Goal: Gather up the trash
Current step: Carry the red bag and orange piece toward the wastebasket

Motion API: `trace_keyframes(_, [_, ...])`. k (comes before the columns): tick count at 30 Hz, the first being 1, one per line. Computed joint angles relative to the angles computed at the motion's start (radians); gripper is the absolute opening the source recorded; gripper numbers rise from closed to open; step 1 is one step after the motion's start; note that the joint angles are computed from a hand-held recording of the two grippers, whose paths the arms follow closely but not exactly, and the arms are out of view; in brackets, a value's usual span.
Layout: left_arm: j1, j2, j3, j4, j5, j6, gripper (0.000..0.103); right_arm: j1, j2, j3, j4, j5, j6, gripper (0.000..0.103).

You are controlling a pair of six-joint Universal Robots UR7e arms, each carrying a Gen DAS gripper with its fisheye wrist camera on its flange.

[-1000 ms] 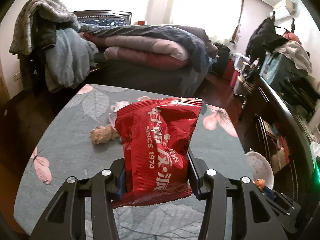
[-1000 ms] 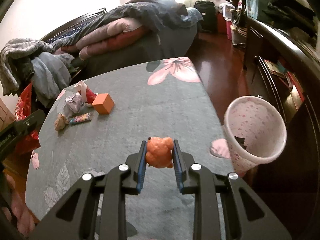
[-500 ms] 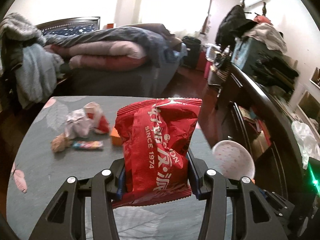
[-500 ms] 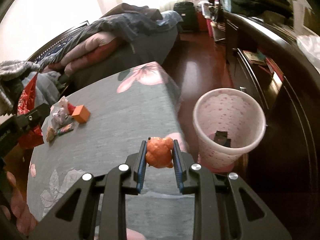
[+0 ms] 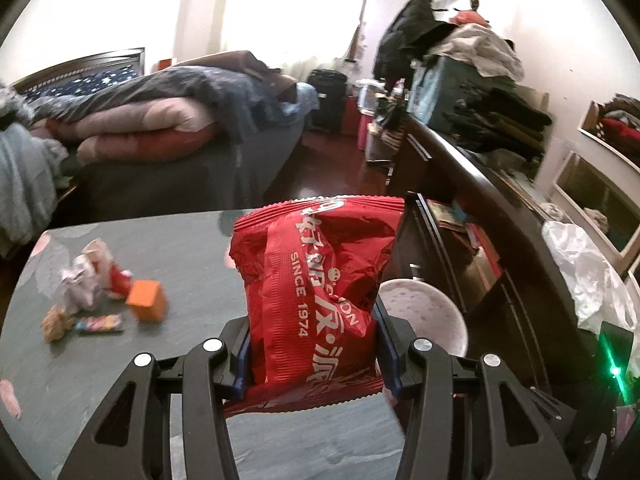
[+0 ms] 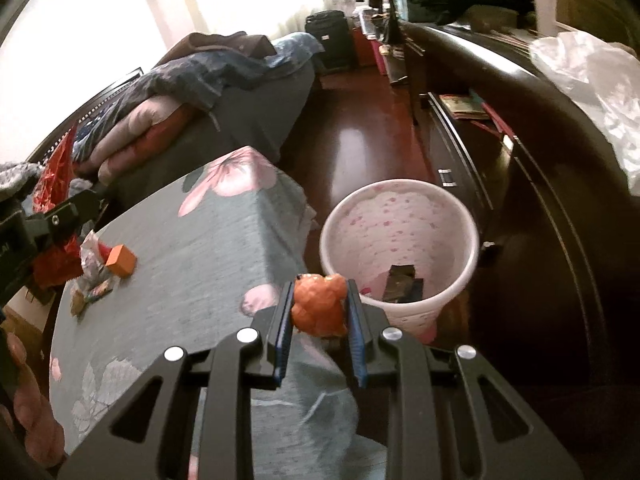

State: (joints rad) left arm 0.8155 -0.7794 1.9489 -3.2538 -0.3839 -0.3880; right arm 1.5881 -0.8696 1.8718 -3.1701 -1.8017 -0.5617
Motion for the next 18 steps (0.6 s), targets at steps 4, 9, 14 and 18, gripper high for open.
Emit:
trace_keyframes(4, [0.010, 0.046, -0.064, -0.029, -0.047, 0.080, 0.049, -0.012, -0.003, -0.016, -0.005, -0.004, 0.007, 0.026])
trace_keyframes(9, [0.031, 0.101, -0.148, -0.039, -0.113, 0.174, 0.050, -0.034, 0.000, -0.042, -0.017, -0.012, 0.020, 0.026])
trace_keyframes(14, [0.058, 0.146, -0.221, -0.012, -0.178, 0.234, 0.050, -0.053, 0.031, -0.101, -0.025, -0.032, 0.048, 0.026])
trace_keyframes(18, [0.090, 0.183, -0.294, 0.041, -0.241, 0.262, 0.050, -0.067, 0.066, -0.165, -0.012, -0.029, 0.058, 0.026])
